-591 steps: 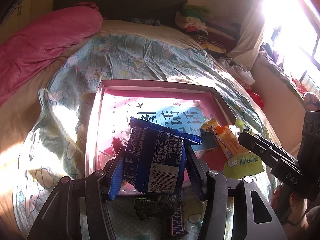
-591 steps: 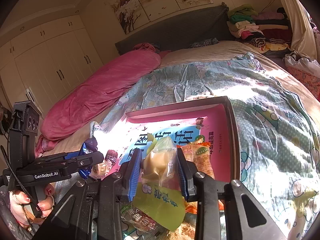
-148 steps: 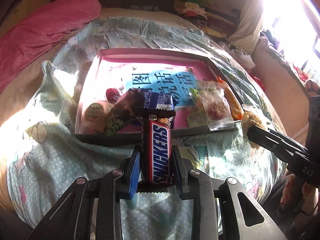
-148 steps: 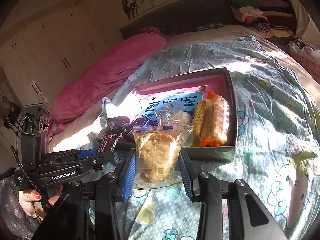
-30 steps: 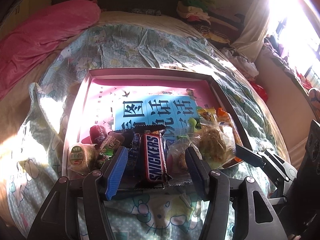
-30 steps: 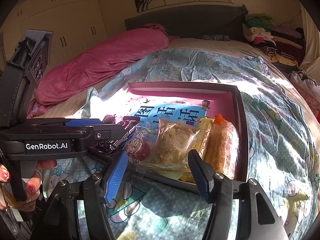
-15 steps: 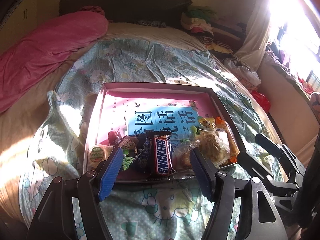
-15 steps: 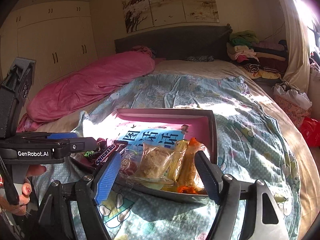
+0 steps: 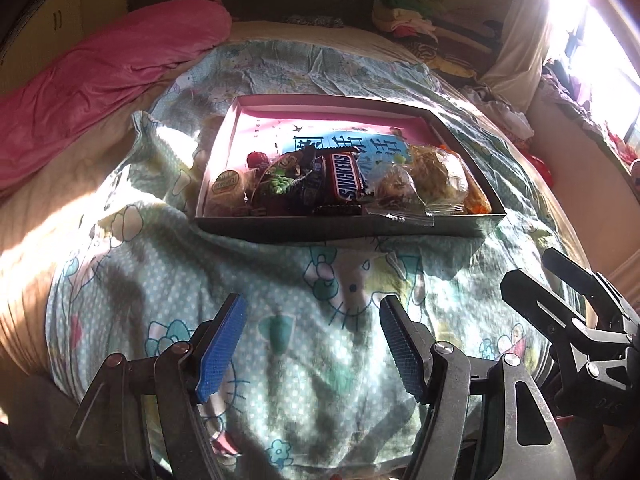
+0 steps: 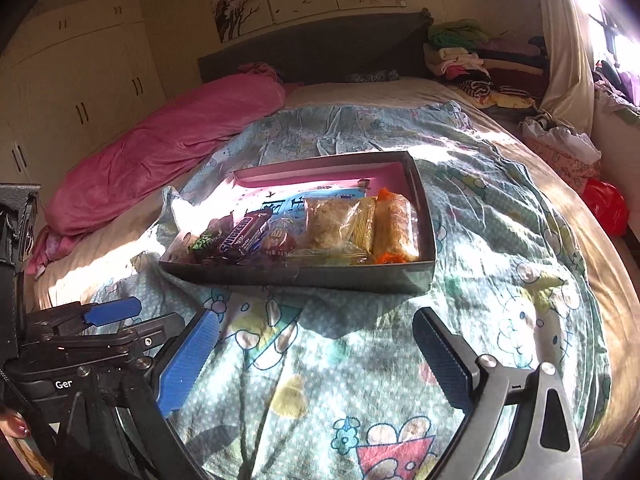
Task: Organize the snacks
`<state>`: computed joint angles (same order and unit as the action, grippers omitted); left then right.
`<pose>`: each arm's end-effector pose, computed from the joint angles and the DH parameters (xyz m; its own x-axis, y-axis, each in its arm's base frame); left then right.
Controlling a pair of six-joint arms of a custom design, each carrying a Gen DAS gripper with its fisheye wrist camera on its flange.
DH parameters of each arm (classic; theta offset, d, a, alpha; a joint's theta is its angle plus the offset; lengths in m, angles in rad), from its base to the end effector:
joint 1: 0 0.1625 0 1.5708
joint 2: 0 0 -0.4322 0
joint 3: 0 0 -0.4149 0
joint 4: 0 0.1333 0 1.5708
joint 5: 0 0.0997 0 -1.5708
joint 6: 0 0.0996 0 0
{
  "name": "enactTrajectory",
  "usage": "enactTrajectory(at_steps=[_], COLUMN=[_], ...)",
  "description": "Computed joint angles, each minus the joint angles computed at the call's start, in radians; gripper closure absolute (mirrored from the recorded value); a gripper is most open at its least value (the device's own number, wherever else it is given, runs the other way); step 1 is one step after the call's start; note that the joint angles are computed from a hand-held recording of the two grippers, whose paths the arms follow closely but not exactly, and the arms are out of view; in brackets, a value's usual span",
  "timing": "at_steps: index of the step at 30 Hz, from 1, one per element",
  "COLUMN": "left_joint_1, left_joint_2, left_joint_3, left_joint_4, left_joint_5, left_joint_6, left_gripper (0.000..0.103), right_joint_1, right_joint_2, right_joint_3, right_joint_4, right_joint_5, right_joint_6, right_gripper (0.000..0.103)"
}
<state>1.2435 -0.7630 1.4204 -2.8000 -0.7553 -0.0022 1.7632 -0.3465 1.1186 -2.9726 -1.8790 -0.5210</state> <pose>-0.0500 -0.7873 0.2042 -0.7764 -0.1544 -0.6111 0.2686 0.7959 -0.5425 0.2619 -0.8050 0.0018 -0.7639 -0.4008 0.5058 -0.6166 0.6846 -0.3887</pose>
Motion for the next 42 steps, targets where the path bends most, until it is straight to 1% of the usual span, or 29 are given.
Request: enactTrajectory(at_steps=[5,9,23,42], left_joint_1=[0.000,-0.004,-0.005,-0.007], left_joint_2=[-0.012,-0.016,-0.019,-0.009], left_joint_3=[0.020,0.032,0.033,0.023], left_joint_4=[-0.011,-0.037,-0.037,-0.041], left_joint_5=[-0.008,-0.003,0.007,0.033], left_joint_6=[-0.005,0.017,0.014,0.013], left_gripper=[0.032,0.032,0.032,0.032], right_joint_1=[0.004,0.005,-0.002,-0.001], right_joint_2=[-0.008,-0.005,0.003,0.000], right_joint_3=[0.026,0.023,0.009,0.011], right_joint_4=[-0.014,-0.023,0.001,-0.008], right_joint_5=[-0.019,-0.026,-0.023,-0.022], right_joint_6=[-0.017,-0.012,-0.006,-0.010], right_gripper=[0.005,0.005,0.005,0.005])
